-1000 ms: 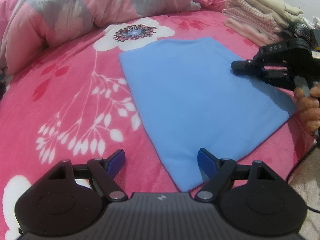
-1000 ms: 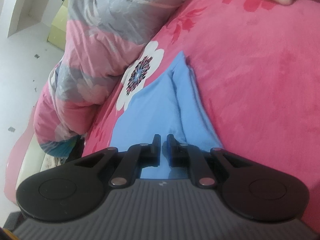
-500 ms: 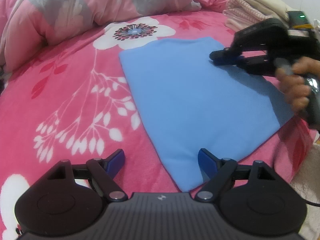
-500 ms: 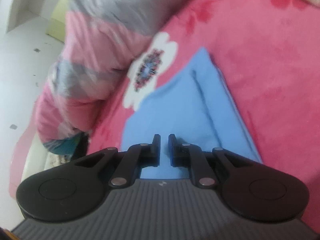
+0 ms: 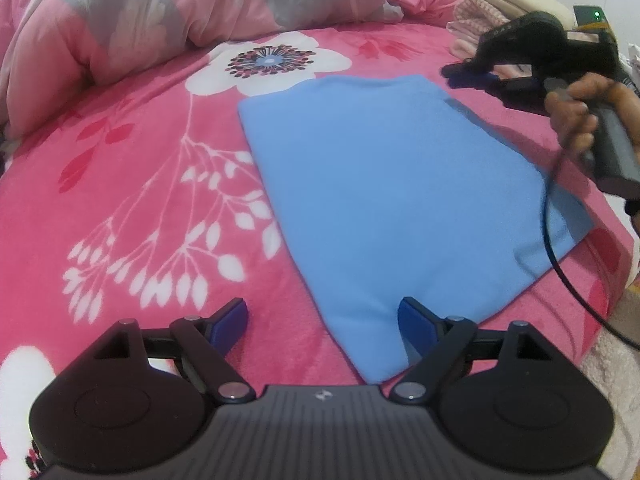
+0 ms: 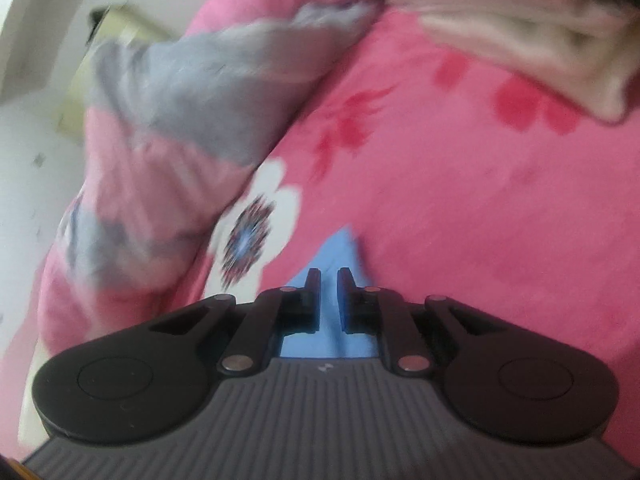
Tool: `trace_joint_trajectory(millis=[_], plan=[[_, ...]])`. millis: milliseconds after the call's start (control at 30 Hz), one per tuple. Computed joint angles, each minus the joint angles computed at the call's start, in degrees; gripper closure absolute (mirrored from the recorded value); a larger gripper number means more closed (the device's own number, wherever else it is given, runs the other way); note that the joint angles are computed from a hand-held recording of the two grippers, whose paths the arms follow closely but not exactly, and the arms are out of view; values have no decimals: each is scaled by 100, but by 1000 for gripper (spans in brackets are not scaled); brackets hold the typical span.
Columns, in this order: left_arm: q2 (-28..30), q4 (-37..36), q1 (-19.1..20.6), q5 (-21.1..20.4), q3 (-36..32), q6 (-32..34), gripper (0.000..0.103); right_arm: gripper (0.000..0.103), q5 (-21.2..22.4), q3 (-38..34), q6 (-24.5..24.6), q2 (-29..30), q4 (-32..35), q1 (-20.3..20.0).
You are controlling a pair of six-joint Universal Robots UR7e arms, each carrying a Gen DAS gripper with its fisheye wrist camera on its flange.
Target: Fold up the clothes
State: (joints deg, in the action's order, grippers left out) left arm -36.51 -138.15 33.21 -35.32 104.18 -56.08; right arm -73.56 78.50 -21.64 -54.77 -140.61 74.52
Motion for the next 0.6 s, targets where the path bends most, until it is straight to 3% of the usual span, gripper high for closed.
trace_joint_trajectory(millis=[100, 233, 400, 600], plan=[[-2, 5, 2, -5, -1, 10, 19, 93, 60, -77, -347, -20, 885, 78], [-8, 4, 10, -21, -7, 46, 19, 93, -136, -217, -572, 124, 1395, 206], [-11, 5, 17, -40, -10, 79, 17, 96, -286, -699, -196, 534, 1521, 288], [-2, 62, 26, -47, -39, 78, 16, 97, -369, -1170, 133, 969, 1113, 359]])
